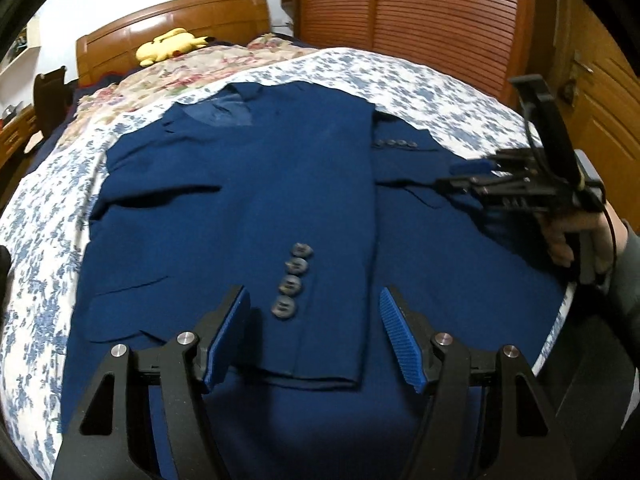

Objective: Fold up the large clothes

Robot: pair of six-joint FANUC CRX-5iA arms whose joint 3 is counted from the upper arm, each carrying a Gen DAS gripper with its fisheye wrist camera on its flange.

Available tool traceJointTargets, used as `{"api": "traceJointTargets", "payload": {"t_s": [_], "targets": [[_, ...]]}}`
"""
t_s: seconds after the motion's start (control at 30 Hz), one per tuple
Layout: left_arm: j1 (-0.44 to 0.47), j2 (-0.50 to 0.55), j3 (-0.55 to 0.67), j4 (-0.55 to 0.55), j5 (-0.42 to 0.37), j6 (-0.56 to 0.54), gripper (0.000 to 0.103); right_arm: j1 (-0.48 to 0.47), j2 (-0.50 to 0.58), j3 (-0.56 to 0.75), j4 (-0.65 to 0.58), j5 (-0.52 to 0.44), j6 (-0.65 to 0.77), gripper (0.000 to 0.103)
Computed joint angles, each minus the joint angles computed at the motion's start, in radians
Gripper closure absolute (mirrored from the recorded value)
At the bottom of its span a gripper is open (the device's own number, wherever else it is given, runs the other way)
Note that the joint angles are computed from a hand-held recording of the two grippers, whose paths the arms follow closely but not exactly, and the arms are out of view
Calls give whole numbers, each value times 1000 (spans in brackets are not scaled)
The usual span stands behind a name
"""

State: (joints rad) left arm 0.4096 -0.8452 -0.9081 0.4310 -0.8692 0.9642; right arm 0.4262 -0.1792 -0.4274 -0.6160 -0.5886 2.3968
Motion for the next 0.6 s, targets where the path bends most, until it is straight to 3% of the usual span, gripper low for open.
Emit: {"api": "traceJointTargets", "payload": {"t_s": [0.17, 0.23, 0.33, 0.47, 0.6], "targets": [[-13, 13, 15, -28, 4, 19, 62, -23, -10, -6, -12, -12, 20, 55], [-4, 16, 15, -16, -6, 1, 77, -8, -21, -20, 8, 2, 5, 55], [-2, 13, 17, -6, -20, -32, 88, 5, -24, -27, 26, 17, -6, 55], [-11, 1, 20, -7, -28, -45, 97, 0, -17, -22, 19, 14, 5, 55], [27, -34, 14, 16, -21, -53, 99, 3, -16, -23, 24, 18, 0, 55]]}}
